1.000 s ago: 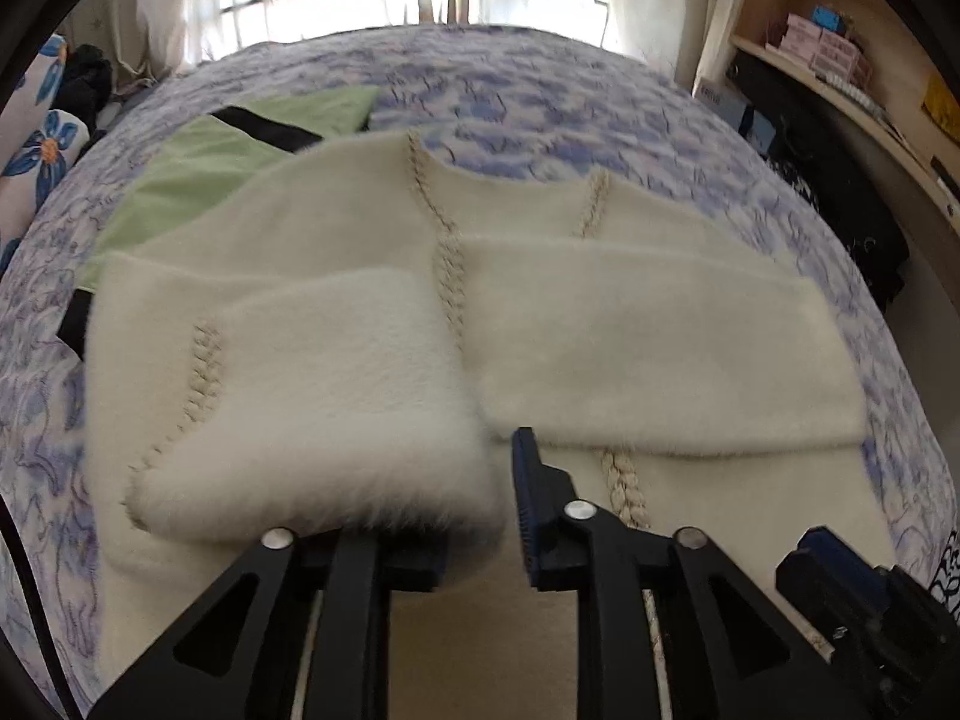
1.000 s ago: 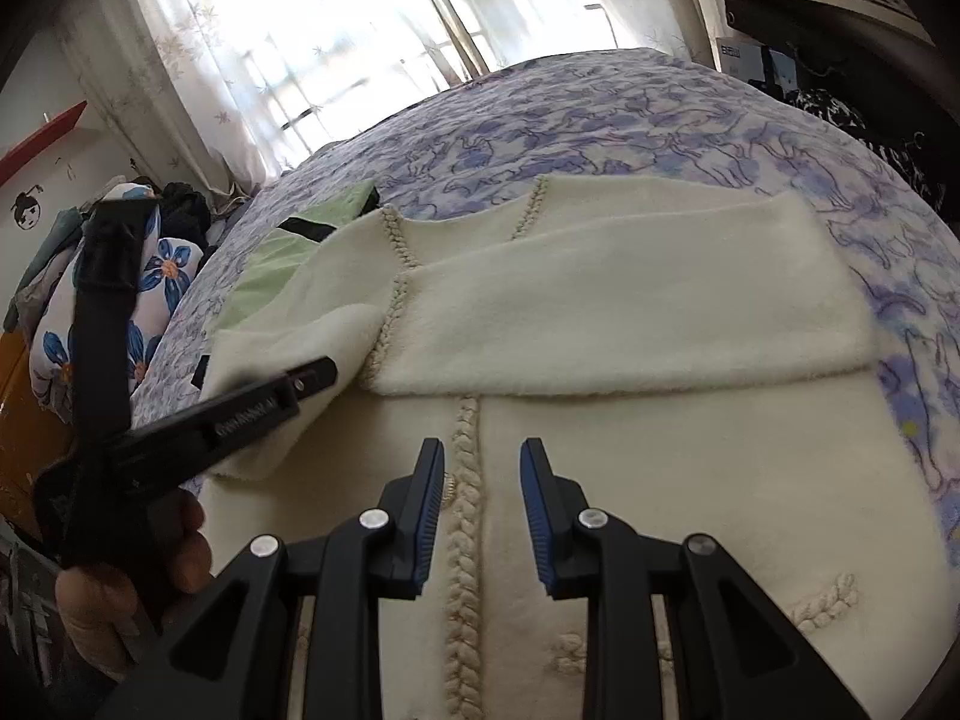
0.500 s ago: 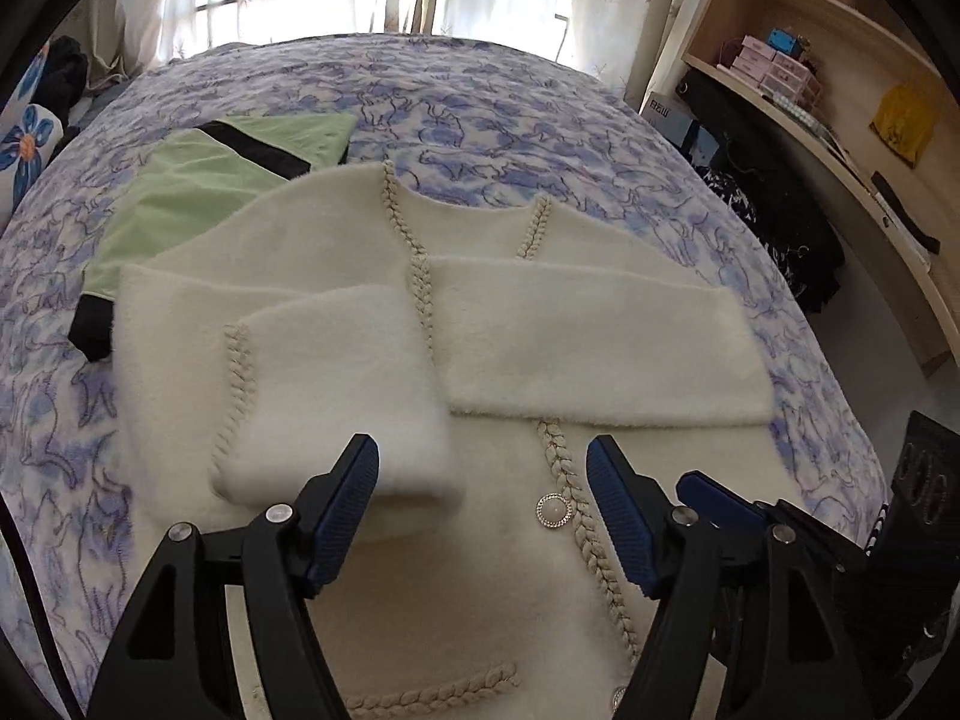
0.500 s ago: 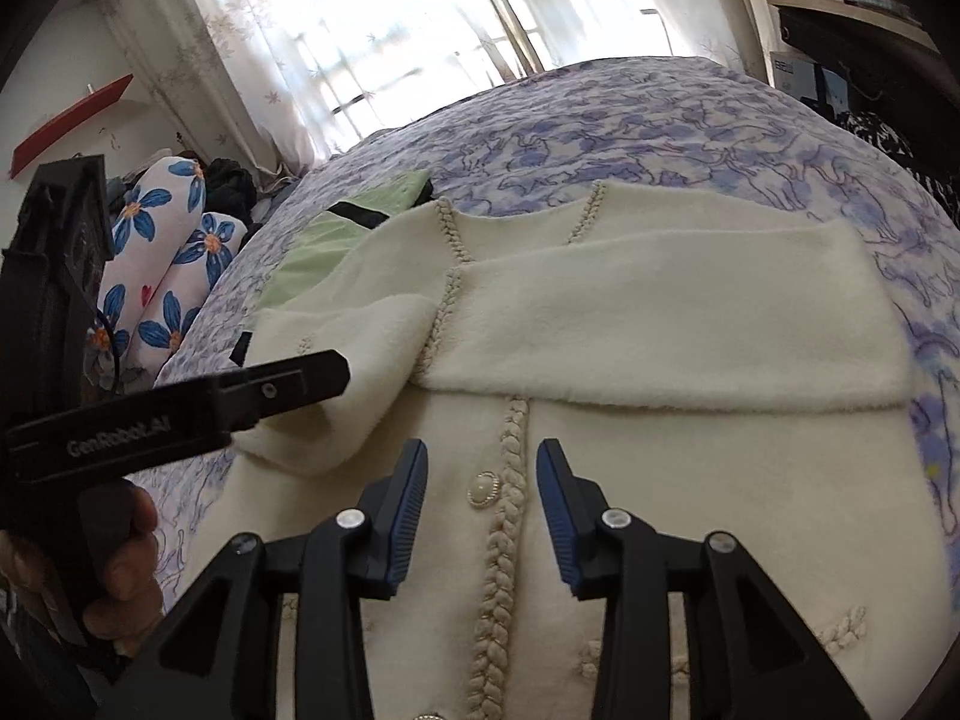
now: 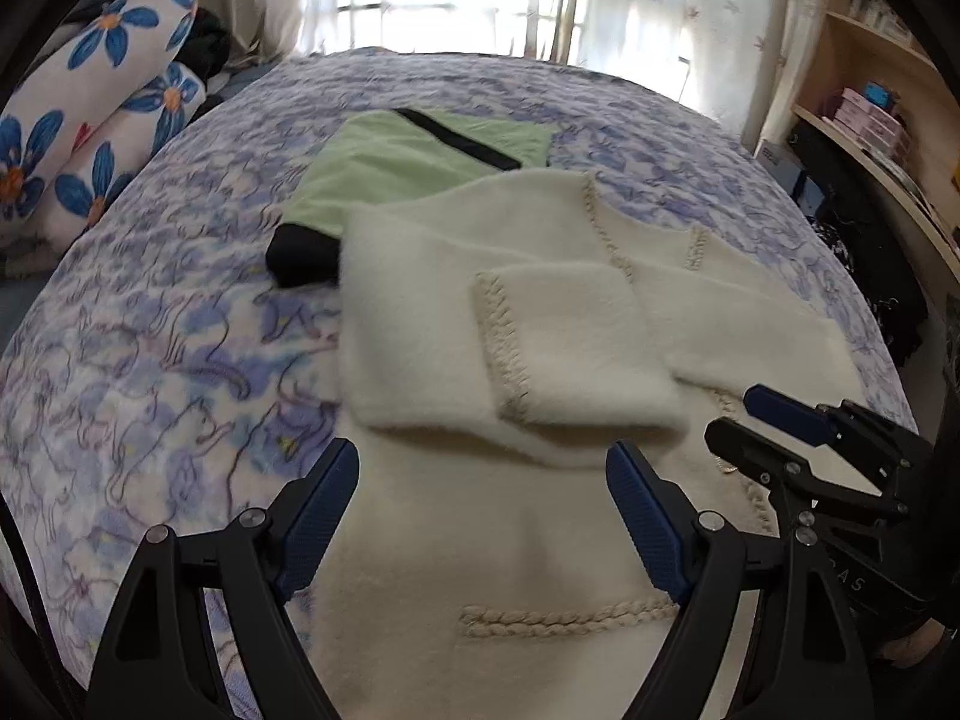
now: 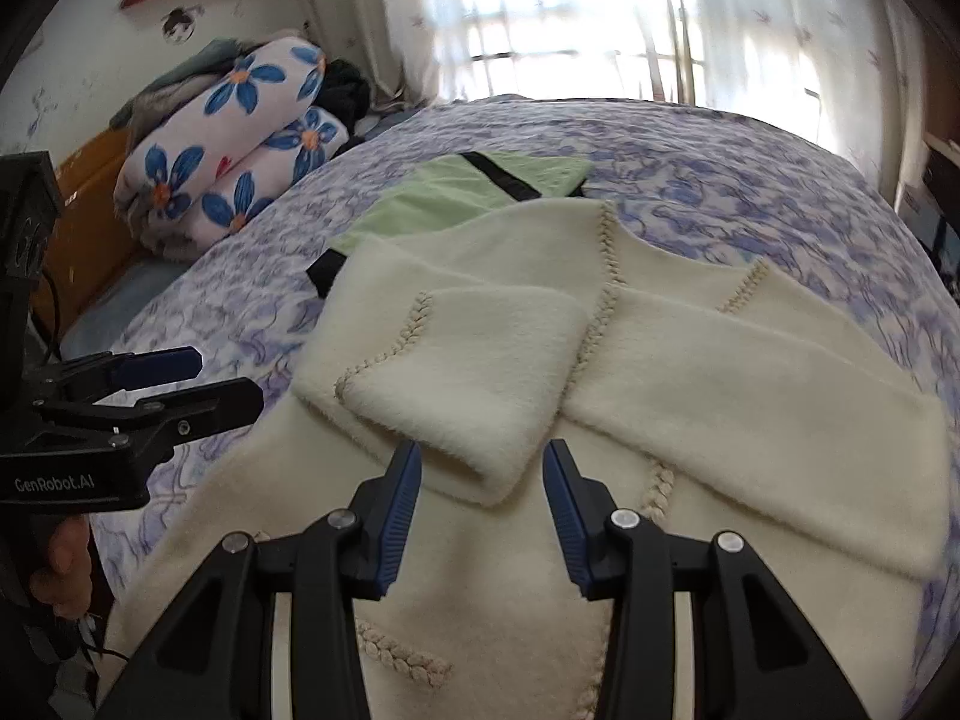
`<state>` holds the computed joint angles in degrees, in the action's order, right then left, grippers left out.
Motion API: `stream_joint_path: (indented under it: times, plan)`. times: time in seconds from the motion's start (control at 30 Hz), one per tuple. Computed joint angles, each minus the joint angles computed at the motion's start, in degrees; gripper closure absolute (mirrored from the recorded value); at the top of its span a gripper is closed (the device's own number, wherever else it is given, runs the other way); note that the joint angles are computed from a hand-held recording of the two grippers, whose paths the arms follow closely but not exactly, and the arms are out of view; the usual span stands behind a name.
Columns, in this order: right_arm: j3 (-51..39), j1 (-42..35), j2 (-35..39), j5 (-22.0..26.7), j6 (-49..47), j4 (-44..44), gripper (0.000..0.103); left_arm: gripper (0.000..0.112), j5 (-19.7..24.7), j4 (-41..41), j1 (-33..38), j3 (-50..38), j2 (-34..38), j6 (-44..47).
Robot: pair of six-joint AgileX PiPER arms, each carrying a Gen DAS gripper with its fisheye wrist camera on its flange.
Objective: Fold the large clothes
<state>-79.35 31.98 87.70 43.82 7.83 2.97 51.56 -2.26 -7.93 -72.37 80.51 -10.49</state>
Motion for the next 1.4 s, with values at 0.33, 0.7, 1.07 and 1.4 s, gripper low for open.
stream_joint_path:
  times: [0.33, 0.7, 1.07, 1.4]
  plan:
    - [-14.46, 11.71, 16.30, 6.68, -1.13, -18.72, 0.061, 0.029, -2.39, -3.77, 7.82, 7.98, -0.31, 2.89]
    - [-24.33, -0.01, 13.77, 3.84, 10.48, -18.31, 0.095, 0.029, -3.64, -4.68, 6.69, 8.30, -0.71, 2.81]
    - [5.14, -30.62, 3.35, 9.60, -1.59, 10.97, 0.078, 0.029, -4.60, -4.18, 5.99, 4.62, 3.88, 5.78]
    - [-1.17, -39.59, 8.34, 8.03, -14.01, 25.76, 0.039, 0.029, 0.68, -5.11, 9.01, -22.08, 28.27, 10.11]
